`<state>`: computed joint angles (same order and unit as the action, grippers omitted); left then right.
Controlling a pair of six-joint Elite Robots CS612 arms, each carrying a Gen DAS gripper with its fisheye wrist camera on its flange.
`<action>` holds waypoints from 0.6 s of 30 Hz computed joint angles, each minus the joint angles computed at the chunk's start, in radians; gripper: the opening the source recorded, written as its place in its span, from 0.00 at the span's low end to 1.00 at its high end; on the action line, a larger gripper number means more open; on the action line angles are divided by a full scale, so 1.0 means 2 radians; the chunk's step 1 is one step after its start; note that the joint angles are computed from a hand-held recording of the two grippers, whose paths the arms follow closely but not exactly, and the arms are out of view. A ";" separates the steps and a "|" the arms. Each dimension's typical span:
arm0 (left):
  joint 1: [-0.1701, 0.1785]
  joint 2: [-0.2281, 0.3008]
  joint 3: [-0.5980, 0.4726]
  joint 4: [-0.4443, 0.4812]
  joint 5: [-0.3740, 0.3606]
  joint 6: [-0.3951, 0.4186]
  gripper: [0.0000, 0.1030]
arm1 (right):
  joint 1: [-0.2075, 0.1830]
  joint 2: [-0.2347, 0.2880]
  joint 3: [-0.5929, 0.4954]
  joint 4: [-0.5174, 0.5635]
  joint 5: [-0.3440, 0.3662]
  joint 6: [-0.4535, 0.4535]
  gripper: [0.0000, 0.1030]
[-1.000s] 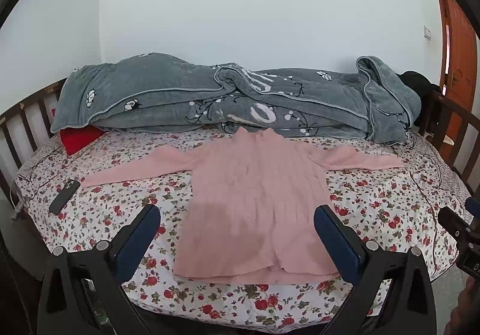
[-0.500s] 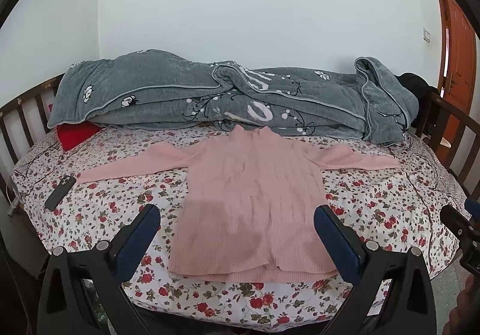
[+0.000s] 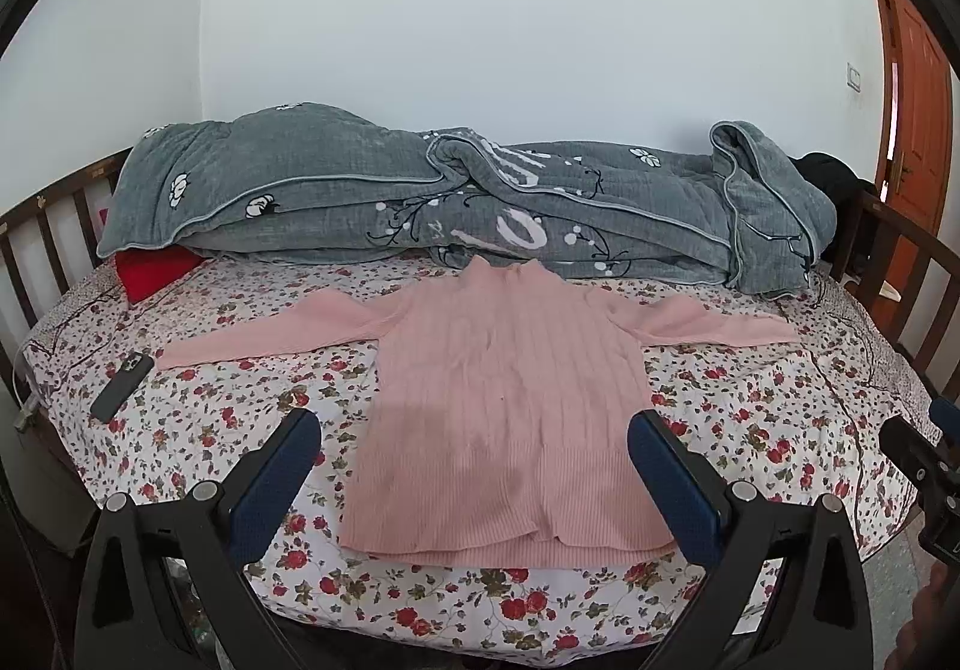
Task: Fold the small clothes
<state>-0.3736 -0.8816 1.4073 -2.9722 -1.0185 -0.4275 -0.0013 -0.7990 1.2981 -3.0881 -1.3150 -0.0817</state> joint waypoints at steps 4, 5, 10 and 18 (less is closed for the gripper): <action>0.000 0.000 0.000 -0.001 0.000 -0.001 1.00 | 0.000 -0.001 0.001 0.000 0.002 0.001 0.98; 0.000 0.000 0.000 0.000 0.000 -0.001 1.00 | 0.000 -0.001 0.001 0.000 0.002 0.000 0.98; 0.000 -0.002 0.003 -0.002 0.001 -0.003 1.00 | 0.000 -0.001 0.001 -0.001 0.004 0.001 0.98; 0.001 -0.004 0.007 -0.003 0.001 -0.004 1.00 | 0.001 -0.002 0.004 -0.004 0.006 -0.001 0.98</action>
<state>-0.3712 -0.8897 1.4209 -2.9791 -1.0166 -0.4349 0.0009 -0.8035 1.3067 -3.0954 -1.3036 -0.0828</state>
